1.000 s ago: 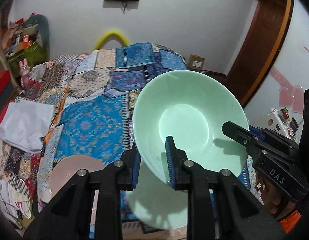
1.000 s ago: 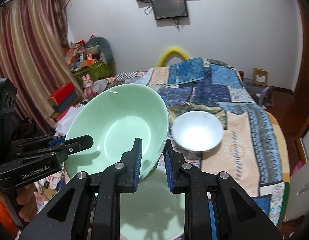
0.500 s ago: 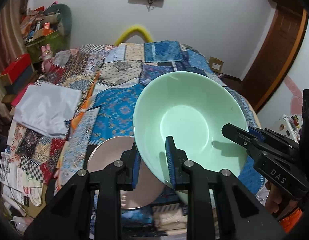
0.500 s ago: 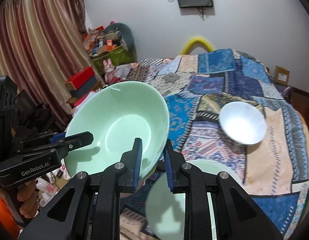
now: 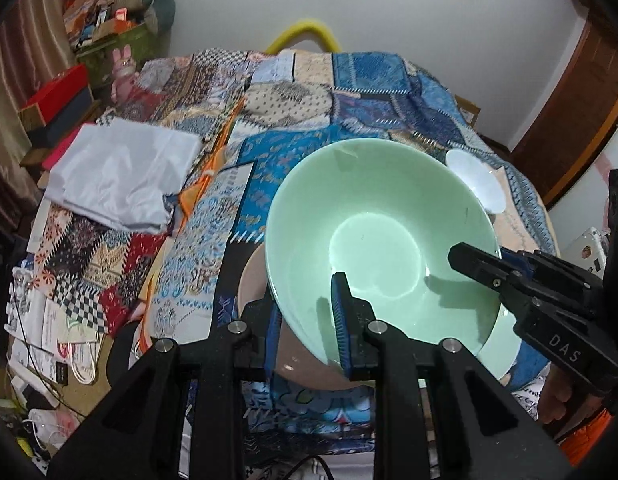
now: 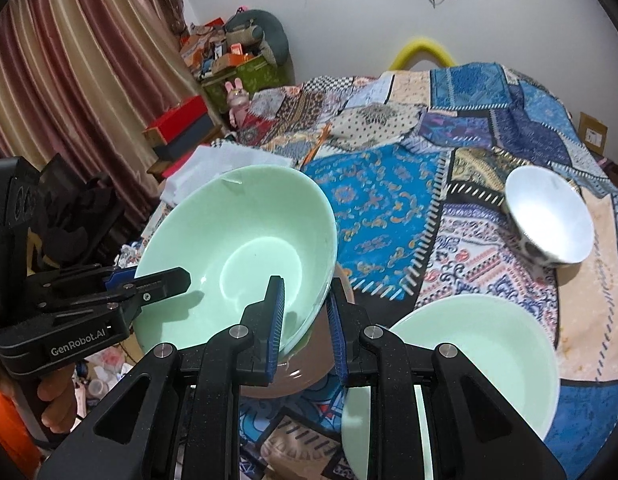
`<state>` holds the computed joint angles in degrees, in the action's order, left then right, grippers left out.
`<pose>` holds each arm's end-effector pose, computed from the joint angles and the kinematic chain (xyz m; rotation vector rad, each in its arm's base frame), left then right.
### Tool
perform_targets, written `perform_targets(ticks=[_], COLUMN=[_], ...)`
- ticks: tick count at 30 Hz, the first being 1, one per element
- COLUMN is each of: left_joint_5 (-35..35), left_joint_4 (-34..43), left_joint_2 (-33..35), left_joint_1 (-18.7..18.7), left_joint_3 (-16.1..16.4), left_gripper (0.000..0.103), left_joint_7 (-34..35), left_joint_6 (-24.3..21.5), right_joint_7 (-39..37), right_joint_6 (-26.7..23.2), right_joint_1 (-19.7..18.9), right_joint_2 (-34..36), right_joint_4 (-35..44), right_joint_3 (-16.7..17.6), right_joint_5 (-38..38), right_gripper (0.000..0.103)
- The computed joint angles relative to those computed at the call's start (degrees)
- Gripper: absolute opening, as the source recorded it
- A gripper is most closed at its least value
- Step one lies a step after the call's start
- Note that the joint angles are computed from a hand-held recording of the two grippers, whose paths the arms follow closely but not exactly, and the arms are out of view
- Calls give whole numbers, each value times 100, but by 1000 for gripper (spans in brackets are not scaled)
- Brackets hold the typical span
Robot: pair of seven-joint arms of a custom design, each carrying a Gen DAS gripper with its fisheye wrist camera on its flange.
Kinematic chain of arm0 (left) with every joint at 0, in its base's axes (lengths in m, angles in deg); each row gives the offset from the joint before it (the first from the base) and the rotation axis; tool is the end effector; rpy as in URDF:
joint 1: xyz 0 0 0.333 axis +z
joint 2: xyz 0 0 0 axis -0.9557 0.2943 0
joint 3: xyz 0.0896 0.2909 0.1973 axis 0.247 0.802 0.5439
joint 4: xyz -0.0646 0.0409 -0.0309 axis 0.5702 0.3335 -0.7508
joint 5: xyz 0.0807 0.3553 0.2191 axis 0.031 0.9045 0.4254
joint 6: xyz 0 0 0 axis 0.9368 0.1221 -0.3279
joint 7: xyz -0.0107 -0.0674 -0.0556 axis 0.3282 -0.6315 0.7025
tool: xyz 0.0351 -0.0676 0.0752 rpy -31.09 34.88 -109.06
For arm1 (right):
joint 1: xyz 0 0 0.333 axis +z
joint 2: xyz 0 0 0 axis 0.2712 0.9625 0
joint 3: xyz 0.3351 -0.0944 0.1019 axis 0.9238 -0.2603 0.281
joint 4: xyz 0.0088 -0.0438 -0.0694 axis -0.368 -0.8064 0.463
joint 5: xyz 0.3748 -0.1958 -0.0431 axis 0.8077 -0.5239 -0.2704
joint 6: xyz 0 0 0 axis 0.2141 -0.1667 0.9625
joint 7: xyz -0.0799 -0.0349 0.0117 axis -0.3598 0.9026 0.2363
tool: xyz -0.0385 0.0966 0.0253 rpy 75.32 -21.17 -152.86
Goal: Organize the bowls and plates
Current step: 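Lower the mint green bowl into the pink bowl and open both tools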
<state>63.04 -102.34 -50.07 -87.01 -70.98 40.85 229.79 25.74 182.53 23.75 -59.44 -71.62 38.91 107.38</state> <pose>0.5931 -0.2500 0.4634 -2.1419 1.6609 -0.6851 0.6618 0.1924 0.4522 -2.0941 1.1644 -0.0843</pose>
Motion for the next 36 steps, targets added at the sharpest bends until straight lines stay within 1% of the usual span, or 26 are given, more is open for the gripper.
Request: perform_targets(ticks=[8,18,23,29,36], left_joint_5=[-358,-713,-1054,-1187,-1192], left_joint_4=[-96,-103,-126,-108,-56], left_joint_2=[127,303,364,442,490], left_joint_1=[32,-13,20,-25,-81], left_joint_3=[7,60,51,90,140], left_gripper=[23,23,22,20,19], left_joint_7=[255,517,757,853,861], left_joint_6=[-48,-124,-80,-116,-149], right_joint_7=[351,653,771,900,963], right_joint_6=[-137,-307,-367,-481,-396], right_joint_1=[44,-8,-7,-53,-8], right_joint_2=[189,352,426,498,425], right_joint_4=[26,111,169,229,187], right_joint_3=[3,61,63,88,60], right_joint_5=[-369,-680,-865,-995,-1266], right_gripper=[19,19,19,19,19])
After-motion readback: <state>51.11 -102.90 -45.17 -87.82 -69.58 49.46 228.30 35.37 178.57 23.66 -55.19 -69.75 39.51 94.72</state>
